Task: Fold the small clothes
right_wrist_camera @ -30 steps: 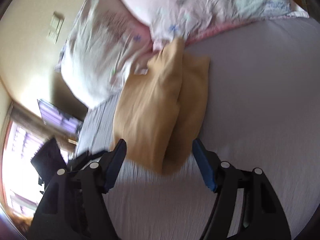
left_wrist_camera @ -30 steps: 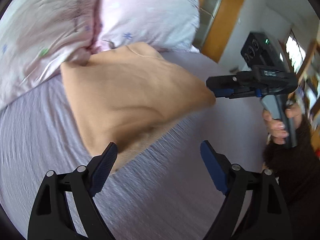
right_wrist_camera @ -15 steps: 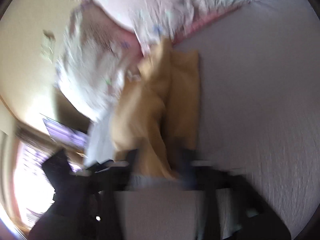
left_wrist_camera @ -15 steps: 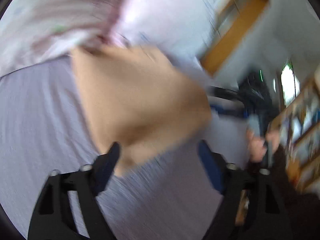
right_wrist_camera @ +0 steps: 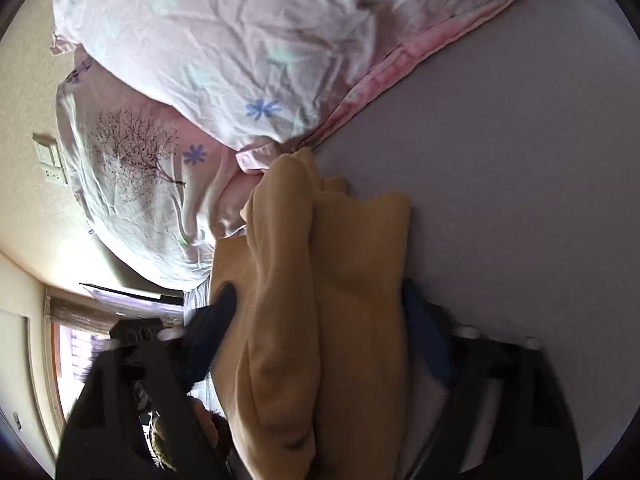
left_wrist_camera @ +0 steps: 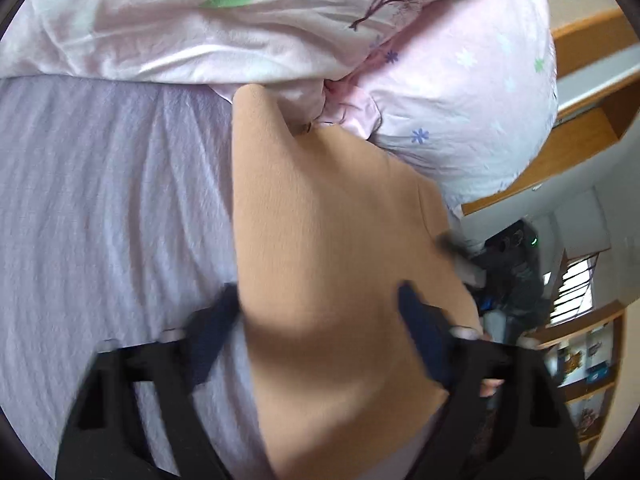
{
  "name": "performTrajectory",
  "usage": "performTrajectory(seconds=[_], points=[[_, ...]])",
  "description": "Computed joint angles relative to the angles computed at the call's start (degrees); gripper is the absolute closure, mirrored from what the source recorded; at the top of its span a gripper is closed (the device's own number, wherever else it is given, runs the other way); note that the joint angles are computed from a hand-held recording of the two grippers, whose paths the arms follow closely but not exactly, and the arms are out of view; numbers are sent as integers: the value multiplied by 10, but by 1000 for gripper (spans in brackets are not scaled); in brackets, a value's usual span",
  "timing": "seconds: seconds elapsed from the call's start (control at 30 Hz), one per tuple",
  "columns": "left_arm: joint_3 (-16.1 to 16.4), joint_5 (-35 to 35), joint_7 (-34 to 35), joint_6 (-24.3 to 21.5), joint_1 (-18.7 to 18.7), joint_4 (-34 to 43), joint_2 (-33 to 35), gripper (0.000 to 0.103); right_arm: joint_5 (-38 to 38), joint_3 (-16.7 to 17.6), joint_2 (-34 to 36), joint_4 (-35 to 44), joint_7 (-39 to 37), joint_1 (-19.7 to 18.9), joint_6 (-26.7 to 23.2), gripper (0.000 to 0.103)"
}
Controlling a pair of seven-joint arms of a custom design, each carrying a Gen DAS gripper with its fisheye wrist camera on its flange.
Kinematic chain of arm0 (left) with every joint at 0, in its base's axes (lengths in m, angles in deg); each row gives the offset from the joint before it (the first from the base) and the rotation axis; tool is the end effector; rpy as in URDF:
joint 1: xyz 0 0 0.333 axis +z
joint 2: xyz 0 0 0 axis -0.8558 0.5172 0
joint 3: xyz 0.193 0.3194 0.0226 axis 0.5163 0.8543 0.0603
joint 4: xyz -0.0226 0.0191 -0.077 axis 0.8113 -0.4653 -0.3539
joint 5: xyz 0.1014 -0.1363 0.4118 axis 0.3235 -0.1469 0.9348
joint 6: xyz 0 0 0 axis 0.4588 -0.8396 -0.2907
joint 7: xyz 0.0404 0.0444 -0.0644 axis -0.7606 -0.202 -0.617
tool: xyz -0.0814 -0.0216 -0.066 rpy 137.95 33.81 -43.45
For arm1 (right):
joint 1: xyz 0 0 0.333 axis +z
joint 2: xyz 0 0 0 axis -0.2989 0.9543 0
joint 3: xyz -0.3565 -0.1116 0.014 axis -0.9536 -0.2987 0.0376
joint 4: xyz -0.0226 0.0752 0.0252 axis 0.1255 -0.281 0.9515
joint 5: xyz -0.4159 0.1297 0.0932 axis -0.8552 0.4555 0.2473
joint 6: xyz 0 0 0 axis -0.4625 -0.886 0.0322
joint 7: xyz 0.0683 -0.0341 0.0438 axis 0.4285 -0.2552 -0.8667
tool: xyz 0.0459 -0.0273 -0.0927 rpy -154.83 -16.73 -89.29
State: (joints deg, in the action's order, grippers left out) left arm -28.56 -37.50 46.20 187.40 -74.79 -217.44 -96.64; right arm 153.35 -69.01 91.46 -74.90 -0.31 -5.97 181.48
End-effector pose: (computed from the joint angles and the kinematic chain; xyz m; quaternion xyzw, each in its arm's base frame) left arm 0.5085 -0.2034 0.4789 0.6734 -0.6068 0.4028 0.1267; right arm 0.6004 0.1679 0.4361 -0.5791 0.6611 0.2212 0.4227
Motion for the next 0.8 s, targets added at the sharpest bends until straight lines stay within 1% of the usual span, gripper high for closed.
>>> performTrajectory(seconds=[0.03,0.07,0.1,0.13,0.17,0.23,0.27,0.33,0.37,0.4,0.43,0.47,0.5,0.53,0.57,0.6,0.63,0.67,0.7,0.73,0.77,0.8], points=[[1,-11,-2,3,-1,2,4,52,27,1,1,-5,-19,0,5,75],[5,-23,8,-7,0,-1,1,64,42,2,-2,-8,-30,1,8,77],[10,-36,24,-21,2,-3,-2,68,58,3,-4,-10,-41,2,9,77],[16,-52,44,-38,5,-9,-13,73,80,3,-10,-13,-54,1,-2,79],[21,-56,52,-55,9,-20,-29,74,102,3,-16,-16,-71,1,-16,83],[27,-39,51,-67,19,-46,-70,74,128,7,-24,-12,-99,11,-40,85],[33,-31,54,-67,22,-63,-96,74,133,11,-23,-6,-109,18,-47,85],[42,-6,37,-56,29,-89,-135,74,124,21,-12,13,-115,35,-46,85],[45,19,14,-45,37,-102,-150,73,109,28,4,30,-108,45,-37,86],[48,46,-8,-38,43,-105,-151,72,93,33,17,43,-97,54,-17,86],[51,71,-24,-33,48,-105,-144,71,61,41,38,61,-69,67,20,83],[53,97,-45,-28,53,-104,-132,68,33,44,48,69,-42,74,41,73],[58,111,-63,-28,54,-105,-123,66,-11,45,57,76,5,81,65,66],[70,103,-61,-28,46,-111,-129,66,-37,46,55,72,40,85,82,55],[78,86,-50,-17,36,-122,-145,65,-33,49,41,59,37,84,98,53],[74,103,-54,-3,37,-133,-164,65,-29,52,21,42,27,86,127,53],[69,126,-60,11,37,-143,-182,61,-5,57,-13,15,-9,92,172,50],[59,147,-59,35,35,-160,-211,53,37,59,-33,2,-51,97,185,44],[55,156,-58,54,28,-172,-233,49,98,57,-59,-13,-114,101,174,41],[61,153,-48,66,12,-182,-250,45,146,52,-80,-25,-168,108,142,40],[76,138,-26,71,-19,-193,-270,41,162,47,-90,-31,-196,114,100,39],[84,134,-18,73,-41,-198,-280,39,164,44,-93,-32,-211,121,61,38]])
